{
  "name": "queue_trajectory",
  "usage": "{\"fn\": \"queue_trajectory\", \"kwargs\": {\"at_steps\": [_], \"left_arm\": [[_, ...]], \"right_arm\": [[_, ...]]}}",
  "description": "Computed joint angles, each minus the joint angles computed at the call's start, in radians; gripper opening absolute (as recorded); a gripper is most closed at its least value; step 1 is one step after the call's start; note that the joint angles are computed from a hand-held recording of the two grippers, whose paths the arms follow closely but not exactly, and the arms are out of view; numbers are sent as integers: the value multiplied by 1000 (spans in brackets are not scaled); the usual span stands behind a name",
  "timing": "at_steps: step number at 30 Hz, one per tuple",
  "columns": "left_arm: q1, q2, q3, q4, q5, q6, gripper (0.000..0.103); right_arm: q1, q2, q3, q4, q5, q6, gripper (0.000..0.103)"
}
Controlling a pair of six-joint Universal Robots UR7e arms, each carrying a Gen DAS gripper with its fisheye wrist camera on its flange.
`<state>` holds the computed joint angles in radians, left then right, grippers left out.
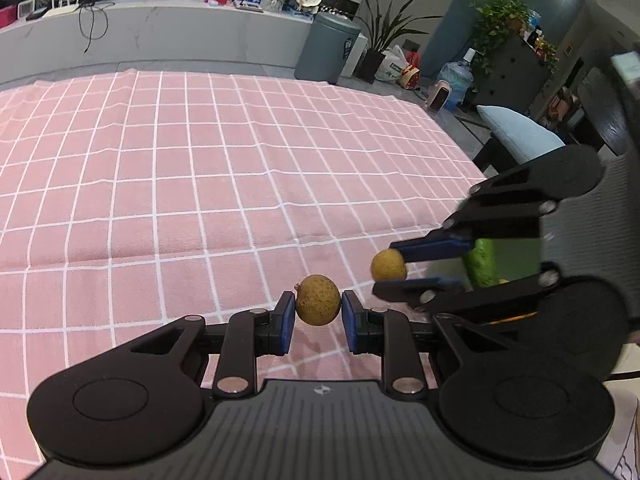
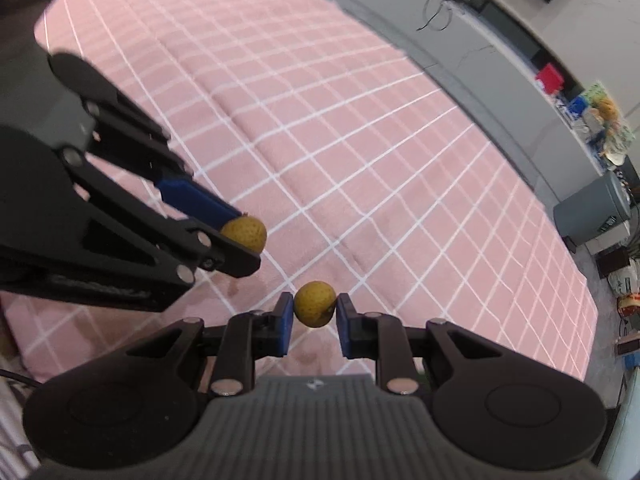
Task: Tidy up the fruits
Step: 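Carry both kiwis over the colander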
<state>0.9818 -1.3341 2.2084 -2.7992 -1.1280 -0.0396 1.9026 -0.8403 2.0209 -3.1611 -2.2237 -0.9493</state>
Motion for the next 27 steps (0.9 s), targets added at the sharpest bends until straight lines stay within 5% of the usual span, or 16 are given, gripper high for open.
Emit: {"fn": "queue_trajectory", "kwargs": {"at_steps": [16,27], "left_arm": [[-168,-4,33,-39,-24,-15,28],[-189,134,-55,11,-102,12,28]], "right_arm": [[-2,-273,230,-141,52,97,18],[-93,-397,317,-166,45,82,18]]}}
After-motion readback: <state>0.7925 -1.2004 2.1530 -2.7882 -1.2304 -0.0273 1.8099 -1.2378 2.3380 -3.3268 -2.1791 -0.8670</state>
